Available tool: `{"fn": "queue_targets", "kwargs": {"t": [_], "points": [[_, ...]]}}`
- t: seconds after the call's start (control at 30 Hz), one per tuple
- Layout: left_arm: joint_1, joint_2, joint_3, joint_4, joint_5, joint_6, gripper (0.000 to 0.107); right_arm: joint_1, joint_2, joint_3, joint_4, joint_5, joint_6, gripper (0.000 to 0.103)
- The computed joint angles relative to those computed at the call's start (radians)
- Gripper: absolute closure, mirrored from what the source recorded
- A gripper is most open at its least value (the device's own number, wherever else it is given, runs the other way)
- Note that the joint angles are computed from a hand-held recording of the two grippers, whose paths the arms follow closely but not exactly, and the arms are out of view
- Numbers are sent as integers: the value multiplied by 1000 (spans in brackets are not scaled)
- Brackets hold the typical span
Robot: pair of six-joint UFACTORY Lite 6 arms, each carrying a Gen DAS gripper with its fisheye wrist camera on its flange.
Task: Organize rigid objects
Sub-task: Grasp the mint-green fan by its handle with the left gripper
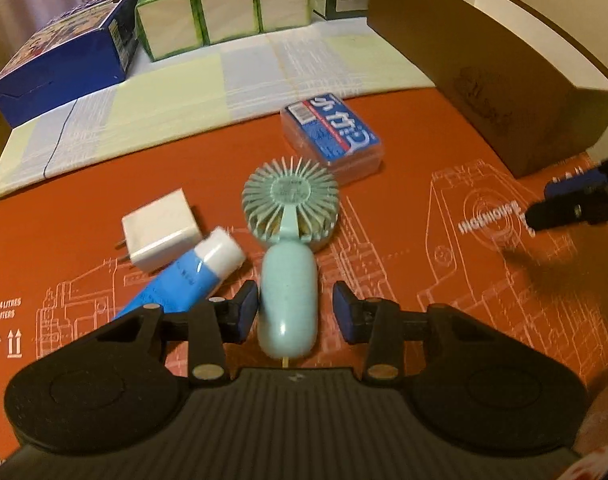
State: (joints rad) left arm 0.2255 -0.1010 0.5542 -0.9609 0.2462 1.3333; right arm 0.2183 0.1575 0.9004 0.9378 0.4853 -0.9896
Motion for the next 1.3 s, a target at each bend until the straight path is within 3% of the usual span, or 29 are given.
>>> {"fn": "queue_targets", "kwargs": {"t": [0.1,0.37,0.53,0.6,0.77,1.3], "points": [[-33,54,43,1,-35,-37,71,0,11,6,-6,-4,9,45],[-108,183,129,230,-120,-327,70,-18,23,12,-15,3,13,45],[-118,205,145,146,-132,-252,71,-28,29,16,-23,11,9,45],[-114,206,145,74,-128,-173,78,-30,31,18,-27,13,9,45],[-119,192,126,-8,-141,-96,79,-28,33,21,-29,21,5,45],[-6,-29,69,147,-35,-260,79,59,88,80,31,28,-63,45]]}}
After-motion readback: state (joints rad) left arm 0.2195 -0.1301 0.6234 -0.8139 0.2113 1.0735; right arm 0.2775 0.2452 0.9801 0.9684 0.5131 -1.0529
